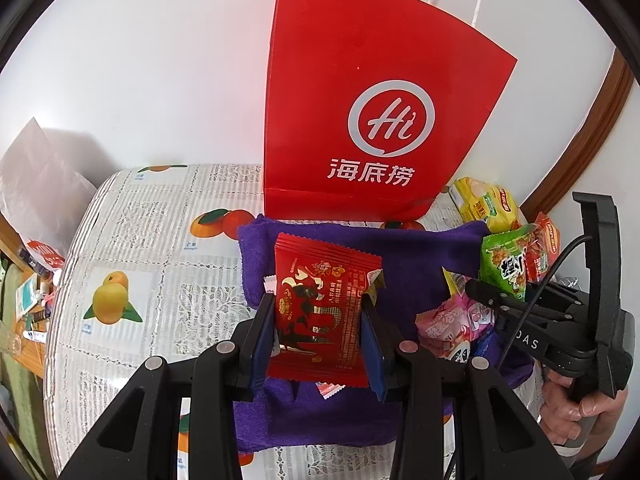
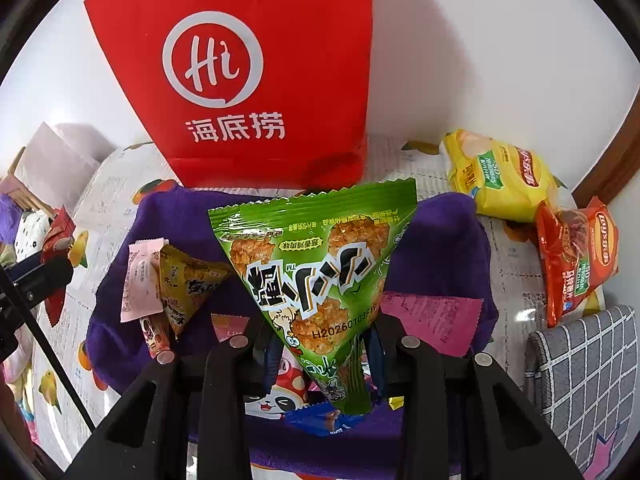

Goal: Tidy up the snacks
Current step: 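Lower the green bag with the right tool while the left tool lowers the red packet onto the towel, then open both tools to release the green bag and red packet onto the towel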

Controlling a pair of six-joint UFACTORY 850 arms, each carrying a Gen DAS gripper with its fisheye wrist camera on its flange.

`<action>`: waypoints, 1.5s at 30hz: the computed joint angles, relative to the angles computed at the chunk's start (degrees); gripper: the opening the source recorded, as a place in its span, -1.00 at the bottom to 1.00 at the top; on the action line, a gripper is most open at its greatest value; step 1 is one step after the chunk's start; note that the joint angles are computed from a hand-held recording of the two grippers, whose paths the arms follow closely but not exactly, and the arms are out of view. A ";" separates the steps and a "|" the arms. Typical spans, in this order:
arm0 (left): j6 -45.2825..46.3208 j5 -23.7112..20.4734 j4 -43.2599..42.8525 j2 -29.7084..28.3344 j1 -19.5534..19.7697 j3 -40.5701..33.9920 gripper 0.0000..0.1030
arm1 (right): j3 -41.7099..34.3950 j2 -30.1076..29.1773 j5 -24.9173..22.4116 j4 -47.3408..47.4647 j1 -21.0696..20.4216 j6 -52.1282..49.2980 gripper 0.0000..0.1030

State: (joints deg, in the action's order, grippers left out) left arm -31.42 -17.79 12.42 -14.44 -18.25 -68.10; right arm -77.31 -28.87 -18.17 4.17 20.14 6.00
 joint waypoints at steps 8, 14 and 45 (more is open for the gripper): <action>0.35 -0.13 -0.49 -0.06 0.06 -0.07 -0.28 | -1.36 -1.68 -2.11 4.55 0.46 -4.98 -0.31; 2.17 -0.60 -2.25 -0.48 -0.04 -0.35 -0.28 | -2.66 -3.11 -3.93 2.81 0.95 -3.91 -0.29; 15.77 -9.54 -15.89 -9.30 -2.58 -6.17 -0.27 | 2.37 4.22 0.10 16.41 -1.34 -15.91 0.03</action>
State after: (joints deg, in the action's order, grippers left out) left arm -15.65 -27.33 -3.47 -23.75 -20.82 -74.27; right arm -74.94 -24.65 -18.08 20.58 18.81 -9.92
